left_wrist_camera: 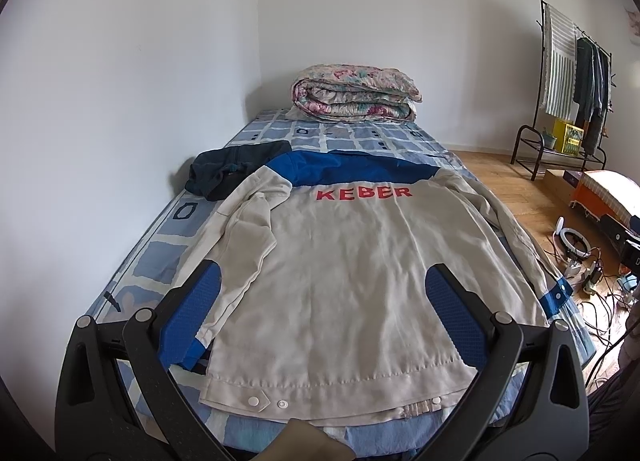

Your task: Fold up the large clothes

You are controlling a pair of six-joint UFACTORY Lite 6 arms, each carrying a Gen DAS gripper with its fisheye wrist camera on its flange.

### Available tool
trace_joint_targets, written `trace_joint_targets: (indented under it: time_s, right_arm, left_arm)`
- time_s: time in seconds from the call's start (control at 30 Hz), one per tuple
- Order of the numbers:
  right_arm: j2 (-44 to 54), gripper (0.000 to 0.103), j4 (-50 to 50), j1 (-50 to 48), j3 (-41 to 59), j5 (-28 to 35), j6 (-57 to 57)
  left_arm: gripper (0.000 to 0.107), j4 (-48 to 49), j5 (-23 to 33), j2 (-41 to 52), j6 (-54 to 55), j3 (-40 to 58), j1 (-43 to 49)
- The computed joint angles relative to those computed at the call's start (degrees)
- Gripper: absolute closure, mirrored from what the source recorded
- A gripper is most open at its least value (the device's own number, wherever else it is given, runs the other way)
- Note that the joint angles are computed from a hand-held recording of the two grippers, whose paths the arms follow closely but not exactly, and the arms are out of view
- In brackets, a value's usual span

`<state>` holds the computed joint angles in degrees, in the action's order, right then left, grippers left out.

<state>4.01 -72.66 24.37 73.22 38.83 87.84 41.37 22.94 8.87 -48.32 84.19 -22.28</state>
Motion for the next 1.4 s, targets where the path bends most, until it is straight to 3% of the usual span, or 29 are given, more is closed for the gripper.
trace_joint_targets:
  time_s: [1.4]
  right_arm:
    - [1.07, 0.0, 0.1, 0.62, 1.68, -0.12, -0.5]
  left_arm:
    - [0.004, 1.94, -0.51, 0.0, -1.92, -0.76, -0.06]
